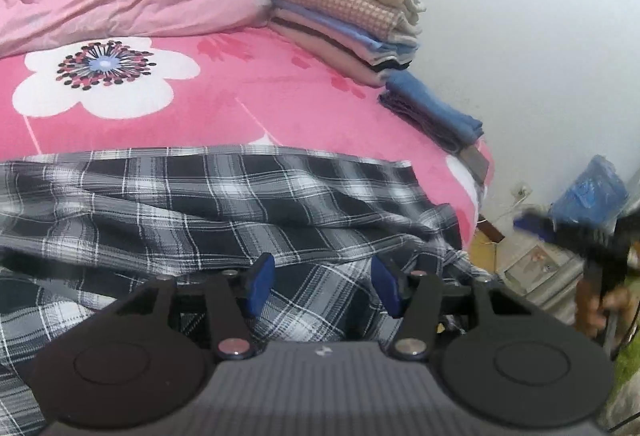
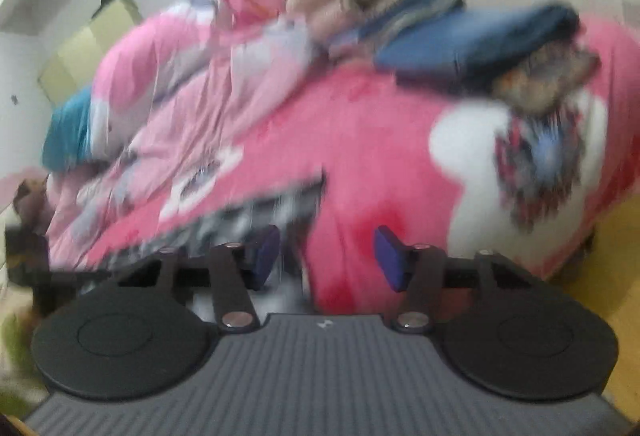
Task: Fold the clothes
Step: 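Open the left gripper and lift the shirt edge with the right gripper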
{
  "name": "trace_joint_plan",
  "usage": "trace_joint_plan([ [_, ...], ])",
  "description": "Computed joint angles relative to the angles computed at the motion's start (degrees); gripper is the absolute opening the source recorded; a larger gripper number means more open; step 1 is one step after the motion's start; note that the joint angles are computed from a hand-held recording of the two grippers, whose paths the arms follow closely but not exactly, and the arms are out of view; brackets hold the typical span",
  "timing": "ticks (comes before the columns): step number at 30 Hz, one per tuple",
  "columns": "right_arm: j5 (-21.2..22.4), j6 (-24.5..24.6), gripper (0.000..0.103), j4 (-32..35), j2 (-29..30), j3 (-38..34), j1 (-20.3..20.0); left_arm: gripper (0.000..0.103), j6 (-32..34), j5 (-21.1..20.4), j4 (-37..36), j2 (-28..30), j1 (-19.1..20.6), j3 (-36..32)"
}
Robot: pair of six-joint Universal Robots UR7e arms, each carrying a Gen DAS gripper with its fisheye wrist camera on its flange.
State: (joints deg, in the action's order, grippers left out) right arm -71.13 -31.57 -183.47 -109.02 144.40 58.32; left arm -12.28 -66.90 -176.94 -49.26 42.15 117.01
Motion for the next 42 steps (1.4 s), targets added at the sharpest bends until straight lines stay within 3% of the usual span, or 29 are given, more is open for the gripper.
trace_joint_plan([
  [1,-2.5,0.6,0.057,-3.0,2.9,-1.3,2.5,0.055,0.0,0.4,0.3,0.1,-0.1,-0.1],
  [3,-12.4,-0.5,0.070,-4.6,11.2,-6.4,9.9,0.055,-0.2,1.2,0.5,0.3,-0.3,0.0],
  [4,-17.4,-0.5,0.078,-3.8,15.0,-9.2,12.7,0.055,-0.2,1.3,0.2,0.2,-0.4,0.1],
  [6,-26.1,2.4,0.081,-0.5,22.6,-15.6,17.1,0.055,-0.1,1.5,-0.3,0.2,-0.5,0.5],
  [8,-30.5,4.6,0.087,1.4,28.0,-20.2,19.5,0.055,0.1,1.8,-0.9,0.1,-0.6,1.0],
  [10,-30.8,3.1,0.088,3.3,30.7,-22.2,21.9,0.055,1.0,2.3,-1.5,0.1,-0.7,1.3],
  [13,-30.0,-4.2,0.087,8.0,34.0,-23.9,25.7,0.056,1.8,2.7,-2.5,0.3,-0.5,1.7],
  [14,-32.4,-7.6,0.083,6.7,35.7,-24.0,27.4,0.056,1.8,2.6,-2.8,0.4,-0.4,1.8],
  [15,-35.3,-11.8,0.075,3.7,37.8,-23.8,28.9,0.056,1.9,2.6,-3.1,0.4,-0.3,1.9],
  [16,-35.8,-14.8,0.055,2.1,38.8,-23.8,29.7,0.056,2.1,2.4,-3.6,0.4,-0.1,2.0],
  [17,-36.2,-17.5,0.027,1.3,39.7,-24.0,30.5,0.056,2.5,2.2,-4.3,0.3,-0.1,2.3],
  [18,-36.4,-17.8,0.012,2.8,39.9,-25.2,31.1,0.056,2.9,2.1,-5.0,0.3,0.0,2.6],
  [19,-36.5,-18.1,0.007,4.0,40.1,-26.8,31.6,0.056,3.3,1.9,-5.7,0.1,0.1,3.0],
  [25,-36.2,-20.8,0.006,6.8,45.5,-39.9,34.2,0.059,5.1,-0.9,-10.9,-0.5,1.1,4.8],
  [32,-33.2,-23.7,0.006,7.1,62.9,-65.9,36.9,0.060,3.9,1.1,-10.1,-0.3,1.0,4.5],
  [36,-34.1,-21.4,0.009,10.2,73.5,-80.4,37.4,0.060,2.3,3.0,-8.6,-0.3,1.0,4.2],
  [39,-40.1,-20.9,0.026,12.4,78.2,-86.4,37.4,0.062,1.8,3.7,-8.1,-0.4,1.0,4.2],
  [40,-41.5,-21.4,0.032,11.8,77.7,-85.4,37.2,0.063,2.0,3.3,-8.5,-0.5,1.0,4.5],
  [42,-39.3,-21.2,0.043,10.0,72.3,-78.5,36.0,0.068,2.3,2.6,-9.5,-0.7,1.2,5.0],
])
